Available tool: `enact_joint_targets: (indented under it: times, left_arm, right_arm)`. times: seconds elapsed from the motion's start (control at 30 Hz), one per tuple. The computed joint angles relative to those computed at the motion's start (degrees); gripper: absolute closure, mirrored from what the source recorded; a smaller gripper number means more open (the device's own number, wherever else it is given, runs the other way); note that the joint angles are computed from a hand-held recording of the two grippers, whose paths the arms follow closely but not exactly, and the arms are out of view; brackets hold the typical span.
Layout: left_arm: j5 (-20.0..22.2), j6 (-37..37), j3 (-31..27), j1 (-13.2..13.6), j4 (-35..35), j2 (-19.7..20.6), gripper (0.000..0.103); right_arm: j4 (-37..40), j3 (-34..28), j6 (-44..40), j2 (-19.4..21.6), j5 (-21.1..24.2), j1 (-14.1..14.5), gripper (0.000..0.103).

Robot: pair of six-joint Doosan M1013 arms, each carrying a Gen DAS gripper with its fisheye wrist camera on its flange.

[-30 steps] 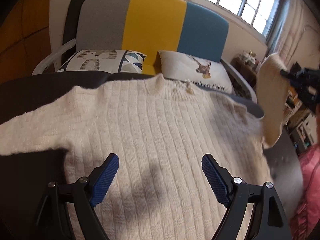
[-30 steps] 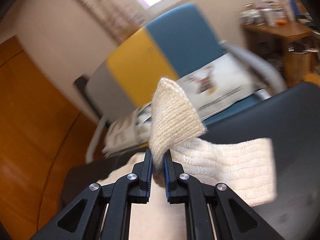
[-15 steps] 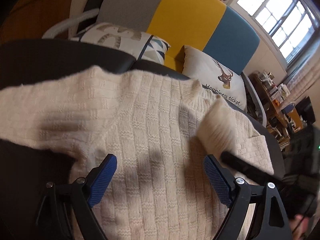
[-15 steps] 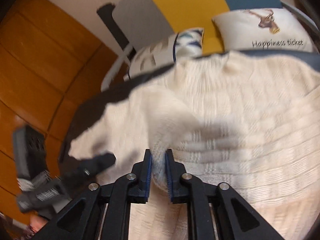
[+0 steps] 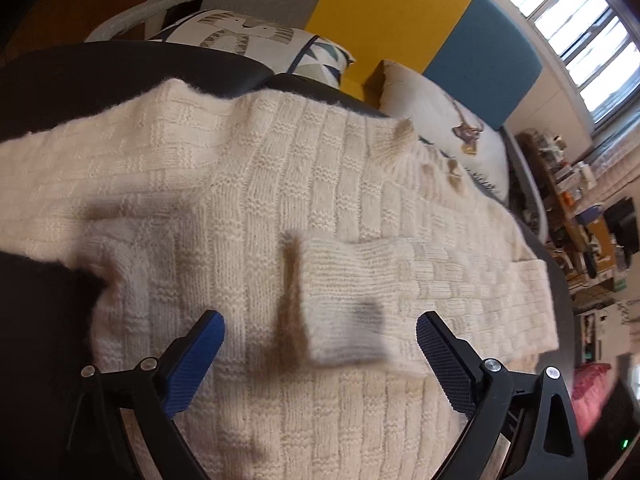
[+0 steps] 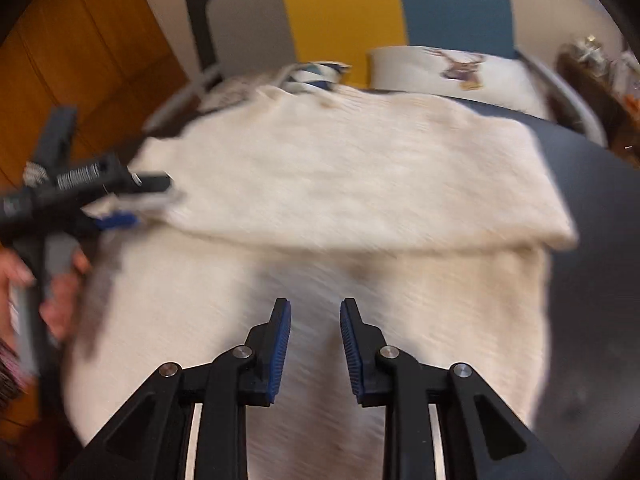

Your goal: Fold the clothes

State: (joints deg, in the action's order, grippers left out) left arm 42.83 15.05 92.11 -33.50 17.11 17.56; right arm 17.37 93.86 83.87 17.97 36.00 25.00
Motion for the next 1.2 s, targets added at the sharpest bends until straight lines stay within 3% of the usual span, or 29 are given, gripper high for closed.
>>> enact_joint_targets:
  times: [0.07,0.1,0.13,0.2,0.27,0.3,0.37,0.43,0.7,0.77,0.87,0.9,0.93,1.0,1.1,1.2]
  left_arm:
    - [2.87,-2.97,-1.16,-0.69,3.34,0.74,0.012]
    - [4.61,-3.49,-1.83,-1.06,4.75,1.13,0.036]
    - [7.39,-2.69,-3.00,-1.37,5.42,1.83,0.065]
    - [8.71,-1.08,-3.92,-1.48,5.53,2.24,0.083]
    - [7.41,0.16,-3.89,-1.26,5.20,1.87,0.088]
    - [5.22,-0.15,-3.20,-0.99,5.52,1.03,0.093]
    - [1.43,-0.86,-2.15,-0.55,6.55,-0.46,0.096]
    - [0.18,-1.47,-2.39,-0.50,9.13,-1.39,0.099]
    - [2.80,4.08,-4.76,0.46,10.46,-1.35,0.100]
    - [4.83,7.00,-5.09,0.96,7.07,-0.49,0.097]
    - [7.18,8.07,-4.17,1.61,2.27,0.82,0.060]
    - [7.37,7.41,-3.54,1.83,1.03,1.11,0.042]
    - [6.97,6.88,-2.81,2.04,-0.28,1.25,0.036]
    - [4.58,5.69,-1.42,1.77,0.01,0.77,0.033]
    - [2.39,5.36,-0.51,1.10,0.60,0.43,0.020]
    - [5.08,5.72,-1.82,-0.66,3.78,1.48,0.022]
  right_arm:
    - [1.57,1.31,-0.42,-0.48,-0.60,-0.80,0.078]
    - [3.74,2.02,-1.26,-0.78,-1.19,-1.35,0.078]
    - [5.97,2.72,-2.17,-1.08,-1.75,-1.90,0.078]
    - [11.10,3.99,-4.22,-1.76,-3.41,-3.03,0.078]
    - [14.75,4.83,-5.48,-2.43,-6.61,-3.95,0.079]
    - [15.12,5.05,-5.33,-2.66,-8.72,-4.26,0.085]
    - [8.92,4.55,-0.13,-2.77,-11.22,-4.78,0.088]
    - [5.45,2.92,3.61,-1.91,-8.65,-5.88,0.091]
    - [11.02,2.12,2.31,-0.66,-4.53,-7.82,0.091]
    - [12.42,2.29,1.30,-0.52,-3.93,-7.95,0.090]
    - [13.38,2.91,1.12,-0.23,-3.53,-7.88,0.090]
    - [13.00,3.34,1.59,-0.36,-4.61,-7.62,0.090]
    - [12.59,3.79,2.07,-0.51,-5.79,-7.34,0.090]
    - [9.56,3.90,4.04,-0.60,-6.82,-6.70,0.090]
    - [5.25,4.02,6.62,-0.63,-8.13,-5.84,0.090]
    - [4.09,4.57,7.77,-0.79,-9.70,-5.50,0.090]
